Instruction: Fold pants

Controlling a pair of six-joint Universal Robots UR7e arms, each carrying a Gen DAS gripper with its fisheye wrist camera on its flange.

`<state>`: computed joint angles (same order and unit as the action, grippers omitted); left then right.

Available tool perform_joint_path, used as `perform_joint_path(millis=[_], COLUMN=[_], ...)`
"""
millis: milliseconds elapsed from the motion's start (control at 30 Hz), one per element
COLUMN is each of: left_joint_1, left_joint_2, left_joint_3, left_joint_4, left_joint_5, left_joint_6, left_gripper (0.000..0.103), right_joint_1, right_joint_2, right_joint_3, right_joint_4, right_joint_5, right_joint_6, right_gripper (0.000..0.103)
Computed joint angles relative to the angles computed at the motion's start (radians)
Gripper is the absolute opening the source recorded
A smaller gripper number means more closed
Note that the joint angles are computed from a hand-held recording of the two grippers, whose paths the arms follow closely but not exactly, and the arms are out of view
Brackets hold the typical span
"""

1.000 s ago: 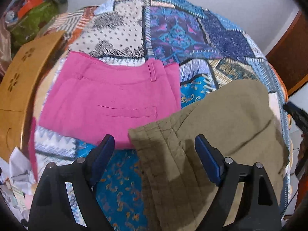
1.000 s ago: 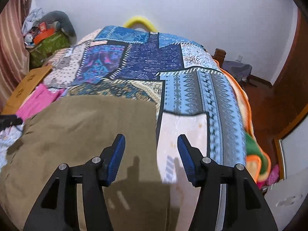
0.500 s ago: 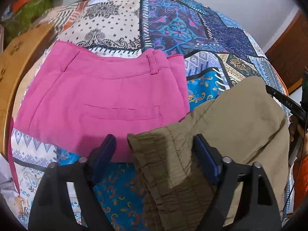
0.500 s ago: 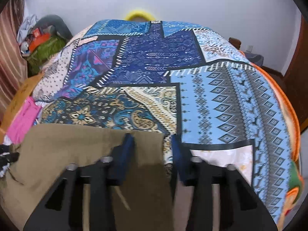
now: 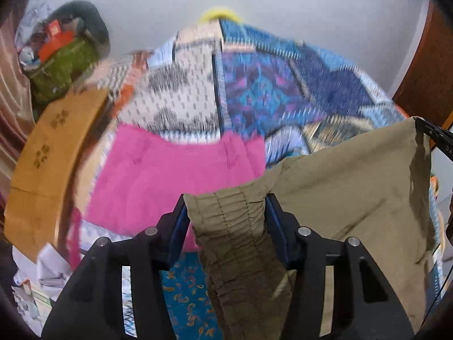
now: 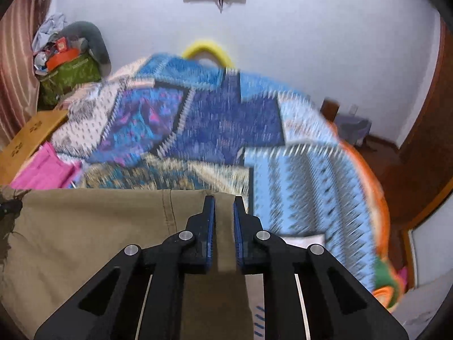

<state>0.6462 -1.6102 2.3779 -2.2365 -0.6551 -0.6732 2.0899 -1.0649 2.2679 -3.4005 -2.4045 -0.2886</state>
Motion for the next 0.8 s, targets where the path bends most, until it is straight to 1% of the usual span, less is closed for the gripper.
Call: perform_joint_path(millis=[33, 200, 300, 333, 400, 533, 567, 633, 700, 800], left_joint_1=[-0.017, -0.167, -0.245, -0.276, -0.315, -0.415, -0.45, -0.5, -0.564, -0.673], left_joint_2=[-0.01, -0.093, -0.144, -0.168, -0.198, -0.272, -0.295, -0.33, -0.369, -0.438], left_joint_3=[-0.006, -0.045, -0.063, -0.068, -0.069, -0.055, -0.049, -0.034, -0.02, 0.01], left_joint_4=[0.019, 0.207, 0.333, 0.388, 0.451, 0.618, 0.676, 0.741, 0.834, 0.964], left_joint_5=[0.011, 0.076, 0.088, 0.082, 0.07, 0.038, 0.024, -0.002, -0.037, -0.104], left_joint_6=[-0.011, -0.105, -0.177, -0.213, -0.254, -0.371, -0.411, -0.468, -0.533, -0.62], left_gripper=[0.053, 0.053, 0.052, 0.052, 0.052, 0.052, 0.052, 0.052, 0.052, 0.053], right_joint_1=[0.018, 0.115, 0.163, 0.184, 0.209, 0.274, 0.291, 0.328, 0.355, 0.407], right_joint_2=[-0.014, -0.102, -0.166, -0.201, -0.245, -0.346, -0.367, -0.419, -0.46, -0.528], right_joint_3=[-0.007, -0.028, -0.018, -0.007, 0.012, 0.084, 0.102, 0.147, 0.177, 0.231], right_joint_4=[0.004, 0.011, 0.046, 0.071, 0.109, 0.188, 0.213, 0.271, 0.327, 0.436], right_joint_5=[-0.005, -0.025, -0.025, -0.024, -0.015, -0.011, -0.016, -0.021, -0.025, -0.027], right_joint_6=[-0.002, 0.028, 0.072, 0.095, 0.131, 0.218, 0.241, 0.307, 0.363, 0.474], right_gripper=[0.011, 0.011, 0.011, 0.011, 0.011, 0.011, 0.011, 0.011, 0.011, 0.011])
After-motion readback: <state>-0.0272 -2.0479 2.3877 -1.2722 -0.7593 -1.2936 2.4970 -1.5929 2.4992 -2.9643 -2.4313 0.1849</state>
